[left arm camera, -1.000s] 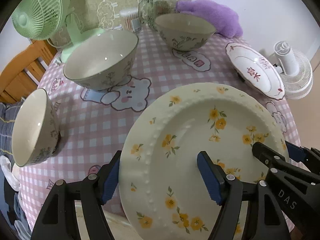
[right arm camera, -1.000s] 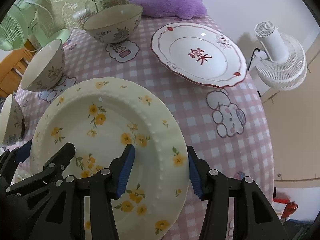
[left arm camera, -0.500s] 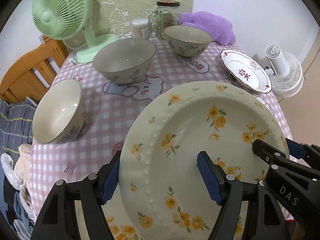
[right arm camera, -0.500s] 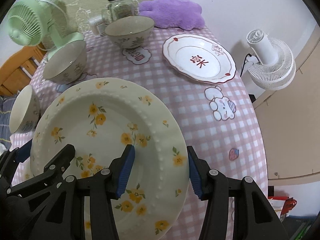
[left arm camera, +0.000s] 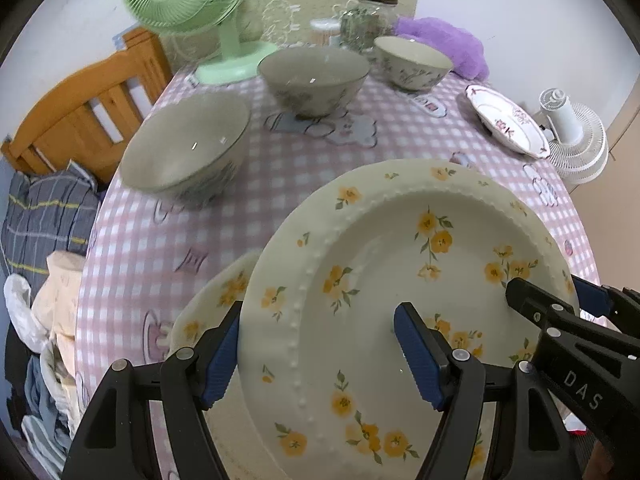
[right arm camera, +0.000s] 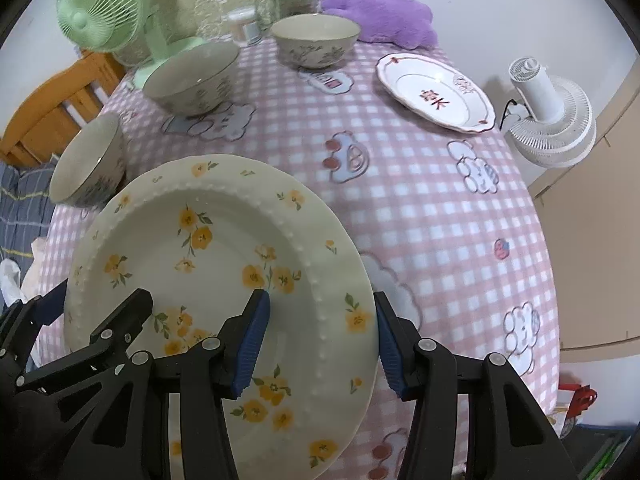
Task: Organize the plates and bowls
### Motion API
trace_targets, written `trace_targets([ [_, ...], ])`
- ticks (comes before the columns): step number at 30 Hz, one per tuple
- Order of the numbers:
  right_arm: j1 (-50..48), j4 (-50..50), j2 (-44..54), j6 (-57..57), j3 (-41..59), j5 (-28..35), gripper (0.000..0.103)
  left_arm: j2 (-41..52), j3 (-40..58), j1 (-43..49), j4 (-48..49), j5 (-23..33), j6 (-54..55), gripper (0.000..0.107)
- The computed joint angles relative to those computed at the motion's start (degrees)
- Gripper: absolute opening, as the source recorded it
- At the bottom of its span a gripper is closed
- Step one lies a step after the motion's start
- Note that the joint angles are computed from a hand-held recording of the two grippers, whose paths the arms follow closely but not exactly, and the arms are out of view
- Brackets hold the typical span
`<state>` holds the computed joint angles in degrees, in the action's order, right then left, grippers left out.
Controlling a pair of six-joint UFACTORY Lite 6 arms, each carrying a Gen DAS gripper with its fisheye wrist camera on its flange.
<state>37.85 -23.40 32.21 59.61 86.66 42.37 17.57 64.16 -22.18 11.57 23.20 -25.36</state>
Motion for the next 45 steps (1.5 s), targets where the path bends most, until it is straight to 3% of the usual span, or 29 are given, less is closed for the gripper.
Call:
trace_targets([
  [10,5.46,1.04,3.36,2.62,1.49,1.13,0.055,-5.64,-11.76,4.9,-7.07,-3.53,8.52,0.074],
  [21,7.23,2.34,7.26,2.38,4.44,1.82,0.055,-5.84,-14.65,7.54,-11.21,-4.38,13.81,0.075],
  [25,7.19,2.47,7.57,2.43,4.01,1.41,0.054,-5.84,-14.96,6.58,-6.45,-5.22,8.66,0.076],
  [30,6.61,3.46,7.33,2.01,2.99,-0.49,0.054,-5.34,-15.08,4.14,7.17,-5.47,-7.42,0.078],
  [41,6.19,1.88,0.36,5.77,-5.5,-3.9,0.054,-2.39,-12.23,-0.75,29.04,0.83,-29.37,0.08],
  [45,6.29,1.52,-2.86,5.37,-9.0,-6.17,0.043,-2.74,-12.59,-0.69,31.94,2.24,-31.88,0.08],
])
